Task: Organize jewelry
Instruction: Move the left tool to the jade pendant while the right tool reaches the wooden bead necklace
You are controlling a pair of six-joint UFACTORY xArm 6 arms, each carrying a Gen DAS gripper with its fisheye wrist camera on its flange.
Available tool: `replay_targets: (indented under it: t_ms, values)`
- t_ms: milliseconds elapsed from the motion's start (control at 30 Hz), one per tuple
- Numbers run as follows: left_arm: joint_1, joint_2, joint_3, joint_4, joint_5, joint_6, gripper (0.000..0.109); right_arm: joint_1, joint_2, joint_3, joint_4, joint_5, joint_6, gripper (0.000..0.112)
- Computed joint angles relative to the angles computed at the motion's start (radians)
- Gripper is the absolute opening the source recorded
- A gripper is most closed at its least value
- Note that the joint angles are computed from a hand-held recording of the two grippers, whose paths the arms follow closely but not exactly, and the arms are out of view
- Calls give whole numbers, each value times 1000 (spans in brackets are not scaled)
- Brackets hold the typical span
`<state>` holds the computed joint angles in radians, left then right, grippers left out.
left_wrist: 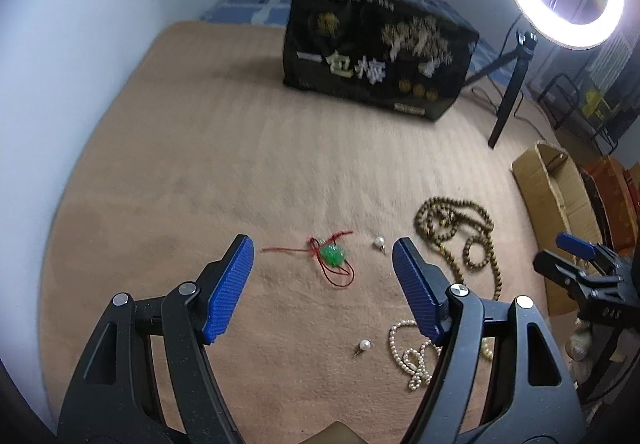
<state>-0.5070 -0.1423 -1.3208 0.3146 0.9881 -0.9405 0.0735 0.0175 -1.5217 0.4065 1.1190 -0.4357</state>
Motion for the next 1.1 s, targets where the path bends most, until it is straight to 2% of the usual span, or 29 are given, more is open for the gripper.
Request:
replay_targets:
  t_ms: [367,500,833,967,1033,1100]
  values:
    - [31,56,11,-80,-56,62,74,27,154,-115,-68,99,214,103]
    - [48,60,25,-110,-74,71,74,30,199,-143,-45,139,266,103]
    - [76,69,43,-151,-111,106,74,88,220,-139,-45,70,266,103]
    - [74,83,42,-168,-108,144,66,121,219,-129,-67,33,252,103]
    - [73,84,46,-167,-105,158,66,141,216,-117,-98,8,248,103]
    - [71,87,49,-163,-104,171,60,173,209,-99,-159,-28,249,101]
